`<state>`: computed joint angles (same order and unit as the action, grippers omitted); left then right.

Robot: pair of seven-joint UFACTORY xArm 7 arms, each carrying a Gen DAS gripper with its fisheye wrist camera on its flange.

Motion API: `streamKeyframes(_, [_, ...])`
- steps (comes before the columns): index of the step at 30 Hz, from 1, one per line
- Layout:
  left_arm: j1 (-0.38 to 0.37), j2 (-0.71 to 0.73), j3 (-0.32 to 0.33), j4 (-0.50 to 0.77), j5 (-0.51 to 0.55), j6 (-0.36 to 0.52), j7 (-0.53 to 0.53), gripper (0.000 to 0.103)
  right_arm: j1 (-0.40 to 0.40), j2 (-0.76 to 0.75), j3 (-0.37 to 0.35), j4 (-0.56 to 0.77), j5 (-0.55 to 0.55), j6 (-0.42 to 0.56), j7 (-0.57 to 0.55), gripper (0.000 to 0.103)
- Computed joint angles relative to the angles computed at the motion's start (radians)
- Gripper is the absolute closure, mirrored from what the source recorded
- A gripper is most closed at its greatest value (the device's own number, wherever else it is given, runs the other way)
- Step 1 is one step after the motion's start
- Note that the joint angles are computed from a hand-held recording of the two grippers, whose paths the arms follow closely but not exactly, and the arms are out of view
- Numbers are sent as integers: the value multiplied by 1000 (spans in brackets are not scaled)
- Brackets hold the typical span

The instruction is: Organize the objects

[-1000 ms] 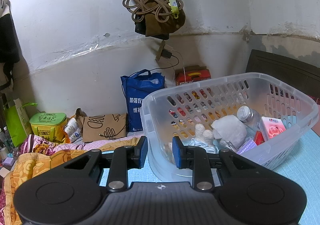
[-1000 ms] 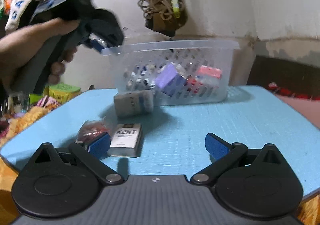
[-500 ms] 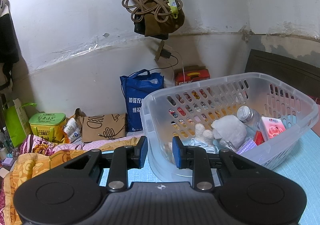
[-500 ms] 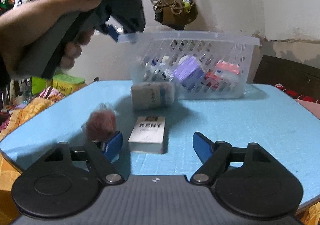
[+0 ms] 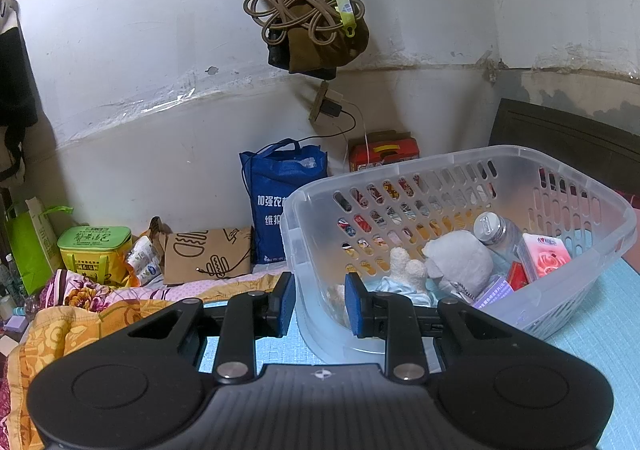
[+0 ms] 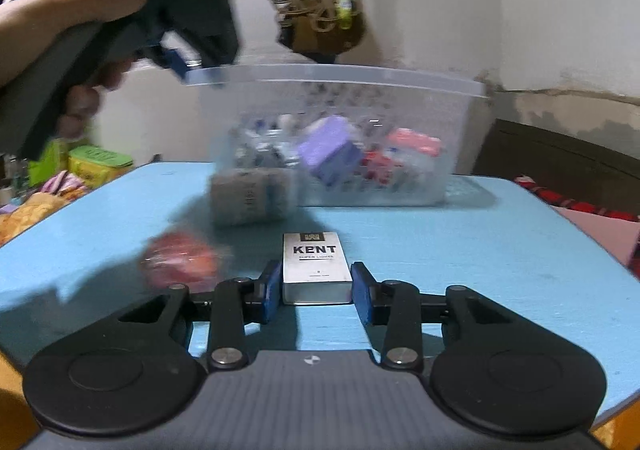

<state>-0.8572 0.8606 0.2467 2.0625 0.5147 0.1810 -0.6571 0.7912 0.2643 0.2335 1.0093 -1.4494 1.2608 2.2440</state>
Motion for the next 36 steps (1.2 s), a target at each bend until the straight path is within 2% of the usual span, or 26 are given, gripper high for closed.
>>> streamKeyframes(11, [2, 3, -3, 5, -5, 3, 4, 72, -39, -100, 21, -117, 70, 55, 28, 62])
streamKeyframes(36, [0, -2, 0, -4, -6, -2, 2, 72, -72, -148, 54, -164, 67, 61, 34, 62])
